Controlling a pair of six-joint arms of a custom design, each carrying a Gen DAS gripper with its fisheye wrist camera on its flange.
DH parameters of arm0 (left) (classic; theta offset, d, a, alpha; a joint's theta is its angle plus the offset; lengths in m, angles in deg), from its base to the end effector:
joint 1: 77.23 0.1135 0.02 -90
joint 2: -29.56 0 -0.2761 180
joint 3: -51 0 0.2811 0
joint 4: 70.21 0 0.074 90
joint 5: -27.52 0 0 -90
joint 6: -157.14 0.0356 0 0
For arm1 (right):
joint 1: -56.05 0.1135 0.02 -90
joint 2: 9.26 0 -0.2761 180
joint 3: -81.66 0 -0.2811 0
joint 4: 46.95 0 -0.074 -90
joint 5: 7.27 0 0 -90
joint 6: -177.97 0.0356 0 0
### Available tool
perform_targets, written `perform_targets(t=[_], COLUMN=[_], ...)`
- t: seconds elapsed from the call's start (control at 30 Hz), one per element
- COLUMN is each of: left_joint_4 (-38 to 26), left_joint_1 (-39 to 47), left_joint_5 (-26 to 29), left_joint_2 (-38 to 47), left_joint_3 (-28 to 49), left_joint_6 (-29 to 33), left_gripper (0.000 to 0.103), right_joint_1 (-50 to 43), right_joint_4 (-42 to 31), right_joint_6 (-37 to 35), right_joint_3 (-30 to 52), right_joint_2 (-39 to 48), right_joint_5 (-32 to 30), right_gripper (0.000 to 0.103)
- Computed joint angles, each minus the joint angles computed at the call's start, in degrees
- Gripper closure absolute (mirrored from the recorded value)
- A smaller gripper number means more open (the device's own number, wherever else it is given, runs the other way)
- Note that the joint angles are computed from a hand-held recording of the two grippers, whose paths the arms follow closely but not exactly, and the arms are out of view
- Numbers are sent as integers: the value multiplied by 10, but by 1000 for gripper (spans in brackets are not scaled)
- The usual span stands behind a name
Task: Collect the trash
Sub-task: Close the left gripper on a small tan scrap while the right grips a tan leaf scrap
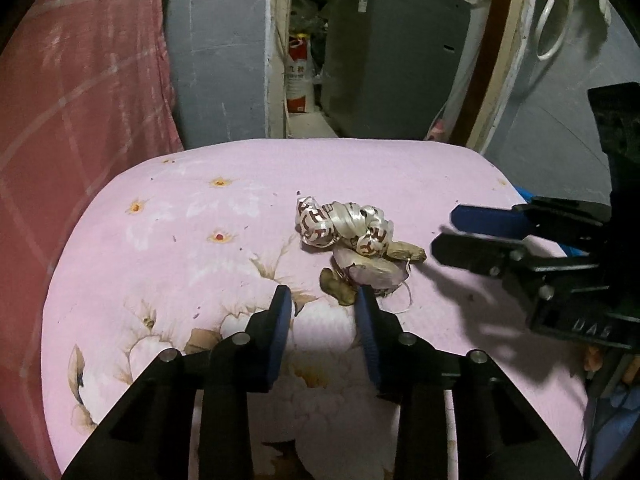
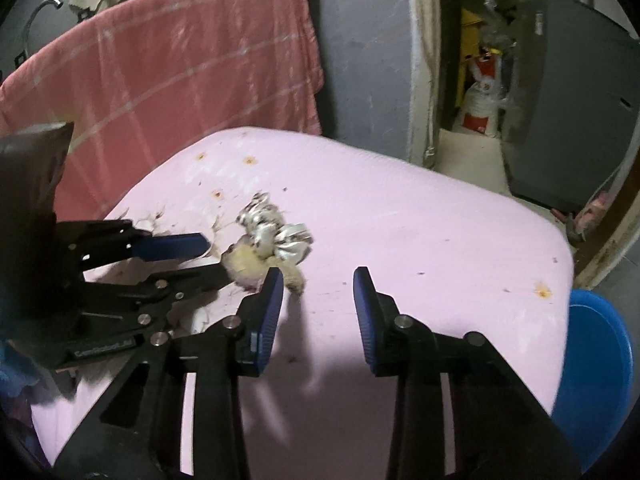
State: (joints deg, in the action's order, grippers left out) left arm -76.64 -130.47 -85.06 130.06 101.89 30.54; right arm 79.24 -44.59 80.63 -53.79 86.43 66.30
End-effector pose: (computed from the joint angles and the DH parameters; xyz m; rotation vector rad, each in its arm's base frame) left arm 0.1978 -0.2419 0.0822 0.2065 2.4429 -0.1817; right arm 0.2672 0.1254 0.0880 -0.7661 2.3067 0.4729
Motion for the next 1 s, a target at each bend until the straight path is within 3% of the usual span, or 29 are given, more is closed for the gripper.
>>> perform_targets(t=[0.4,0.57,1.0], left_joint_4=[-16,-26,-34], left_joint_1=[21,22,33], left_joint_5=[16,21,41], left_joint_2=[11,16,34], left_joint_3=[23,34,50], left_joint_6=[22,31,79], left_gripper=[82,82,82], right_joint_1=[10,19,12], right_joint_4=[-41,-47,-33], right_joint_6=[-2,-9,3], right_joint_3=[46,53,50], right_joint_2=[40,47,49], right_joint_5=[7,7,-11], right_gripper=[77,91,92])
